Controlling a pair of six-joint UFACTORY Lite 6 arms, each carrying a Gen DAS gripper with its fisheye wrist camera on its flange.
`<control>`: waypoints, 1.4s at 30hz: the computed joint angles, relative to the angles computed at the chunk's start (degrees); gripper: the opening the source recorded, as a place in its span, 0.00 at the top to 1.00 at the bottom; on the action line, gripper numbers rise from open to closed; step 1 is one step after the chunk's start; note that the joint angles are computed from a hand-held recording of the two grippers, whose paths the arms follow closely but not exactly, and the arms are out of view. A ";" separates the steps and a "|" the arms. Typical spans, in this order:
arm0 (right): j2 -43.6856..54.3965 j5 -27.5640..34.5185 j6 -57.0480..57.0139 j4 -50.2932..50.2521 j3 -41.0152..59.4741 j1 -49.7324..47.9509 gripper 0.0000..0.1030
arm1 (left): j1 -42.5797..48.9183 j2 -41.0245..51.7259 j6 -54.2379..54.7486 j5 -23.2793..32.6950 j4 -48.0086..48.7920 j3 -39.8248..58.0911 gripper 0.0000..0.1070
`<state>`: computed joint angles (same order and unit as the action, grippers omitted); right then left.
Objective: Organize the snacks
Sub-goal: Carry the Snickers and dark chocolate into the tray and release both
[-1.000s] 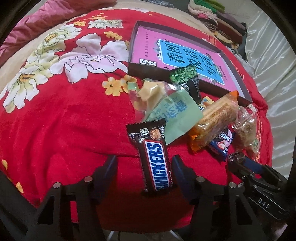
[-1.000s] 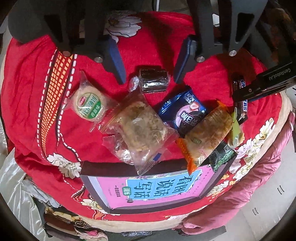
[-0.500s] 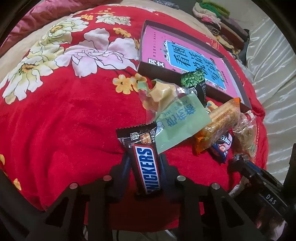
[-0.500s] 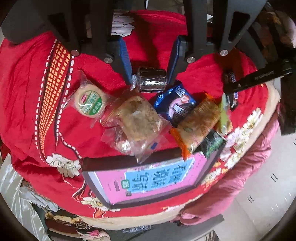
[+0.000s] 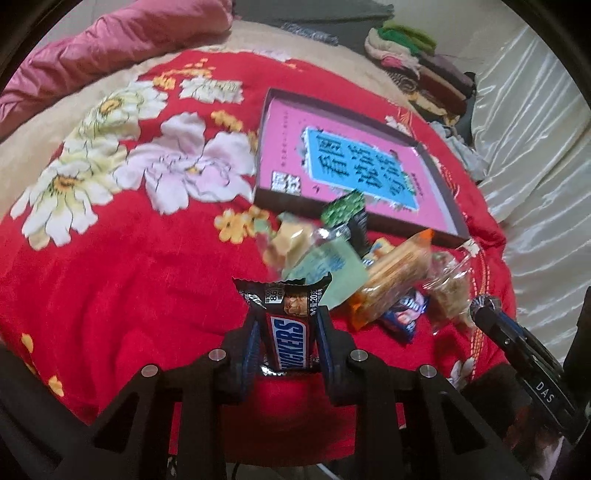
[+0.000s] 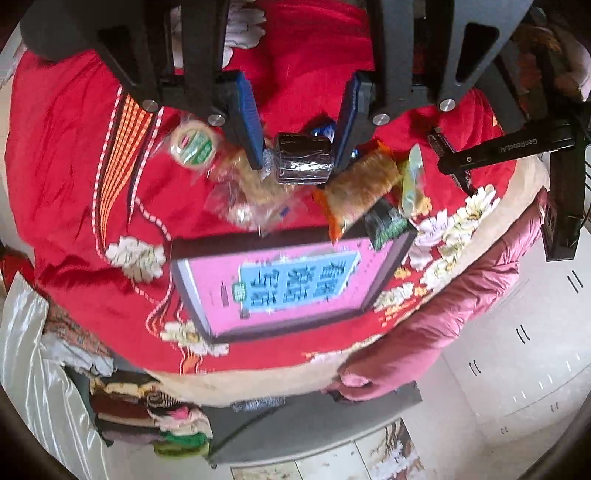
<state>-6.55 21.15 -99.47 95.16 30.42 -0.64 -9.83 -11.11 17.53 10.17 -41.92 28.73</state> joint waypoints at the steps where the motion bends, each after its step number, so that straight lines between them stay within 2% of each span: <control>1: -0.23 -0.05 -1.42 1.28 -0.04 0.06 0.63 | 0.00 -0.10 -0.63 0.05 0.71 0.35 0.73; 14: 2.05 0.77 -18.33 15.07 2.02 -1.77 0.63 | -0.69 3.82 -6.88 -0.50 7.18 7.31 0.73; 20: 4.92 3.31 -23.90 20.20 4.22 -4.01 0.63 | -1.70 6.81 -11.87 -1.27 12.31 11.32 0.73; 26: 11.02 4.85 -27.98 24.36 9.74 -4.63 0.63 | -0.94 10.95 -4.69 -1.93 5.72 15.80 0.73; 29: 14.12 5.17 -29.63 25.71 12.65 -4.87 0.63 | -0.90 13.56 -7.68 -2.33 8.54 18.49 0.73; 39: 24.68 4.47 -28.82 25.72 22.85 -6.47 0.63 | 0.69 22.74 -4.16 -2.73 4.74 27.62 0.73; 42: 27.54 3.86 -27.22 23.79 25.38 -6.17 0.63 | 0.60 26.14 -5.94 -2.99 6.25 30.76 0.73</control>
